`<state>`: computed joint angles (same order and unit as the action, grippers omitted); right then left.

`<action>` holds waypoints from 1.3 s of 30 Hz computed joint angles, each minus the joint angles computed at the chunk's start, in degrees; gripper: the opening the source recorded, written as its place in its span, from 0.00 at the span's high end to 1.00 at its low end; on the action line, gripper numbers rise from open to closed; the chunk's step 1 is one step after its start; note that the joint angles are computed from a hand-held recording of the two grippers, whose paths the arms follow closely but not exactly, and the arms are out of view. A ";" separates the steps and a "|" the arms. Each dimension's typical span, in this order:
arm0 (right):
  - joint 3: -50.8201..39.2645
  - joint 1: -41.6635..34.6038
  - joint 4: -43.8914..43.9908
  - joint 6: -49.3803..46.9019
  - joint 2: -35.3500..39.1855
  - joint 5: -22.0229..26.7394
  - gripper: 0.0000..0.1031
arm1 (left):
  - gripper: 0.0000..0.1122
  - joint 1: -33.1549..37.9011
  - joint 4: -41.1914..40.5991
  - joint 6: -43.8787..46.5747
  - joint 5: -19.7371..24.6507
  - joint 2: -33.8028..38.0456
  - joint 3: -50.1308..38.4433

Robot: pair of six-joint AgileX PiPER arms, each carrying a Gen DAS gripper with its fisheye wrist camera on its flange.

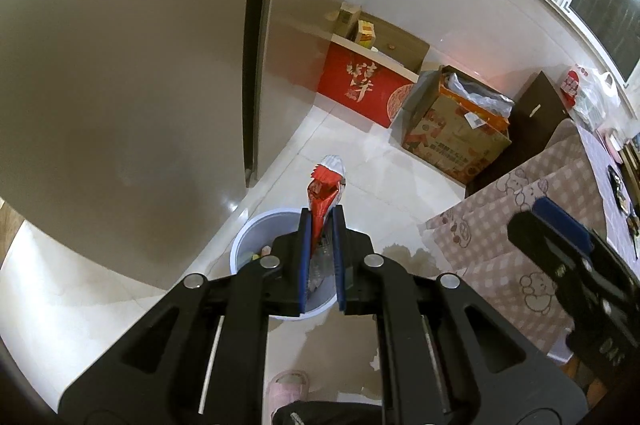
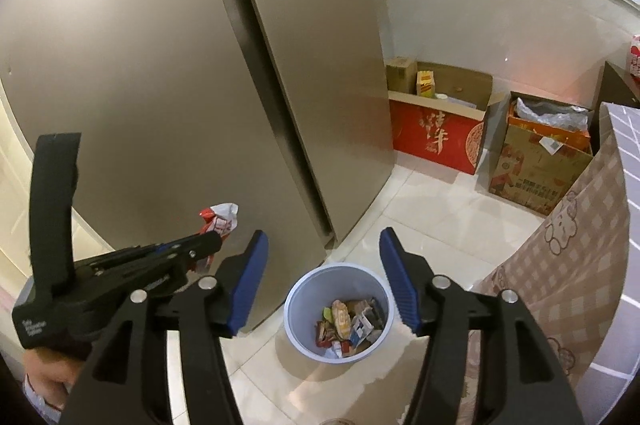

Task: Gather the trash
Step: 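Carry the red wrapper and white tissue over the blue bin and open both grippers, then move both open grippers back over the table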

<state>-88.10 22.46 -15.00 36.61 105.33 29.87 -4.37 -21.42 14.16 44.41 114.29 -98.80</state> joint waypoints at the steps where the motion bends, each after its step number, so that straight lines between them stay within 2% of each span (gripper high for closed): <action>1: -0.02 0.02 -1.01 0.98 -0.21 0.33 0.42 | 0.91 -0.18 0.26 -0.45 0.16 0.32 -0.77; 5: 0.19 -0.51 -1.21 1.38 -0.56 -0.46 0.42 | 0.85 -1.22 3.21 -4.58 0.05 1.53 -3.40; 7: 0.67 -0.55 -2.01 2.40 -0.85 -0.88 0.42 | 0.57 -2.05 5.93 -7.96 1.51 2.50 -5.33; 8: 0.78 -0.48 -2.22 2.76 -0.90 -0.87 0.41 | 0.34 -2.36 6.90 -9.34 1.26 2.32 -5.27; 9: 0.77 -0.33 -2.56 3.25 -0.81 -0.75 0.41 | 0.35 -2.72 7.60 -10.24 -0.97 0.97 -3.11; 17: 3.59 -0.02 -4.33 5.48 -3.82 -0.60 0.41 | 0.34 -4.09 8.75 -9.58 -1.73 -3.32 0.22; 26: 9.20 0.41 -7.88 8.34 -12.77 0.40 0.41 | 0.34 -6.52 10.63 -11.25 -2.79 -11.33 5.62; 34: 16.56 -2.08 -9.54 9.25 -24.81 2.30 0.40 | 0.34 -14.41 15.01 -16.16 -2.40 -18.12 7.67; 39: 22.42 -10.59 -3.86 1.57 -35.26 3.96 0.39 | 0.34 -23.68 19.98 -21.80 -0.39 -17.50 4.20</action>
<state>-65.68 11.86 -18.86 38.17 70.07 33.83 -28.05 -1.43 -7.63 44.02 96.79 -94.60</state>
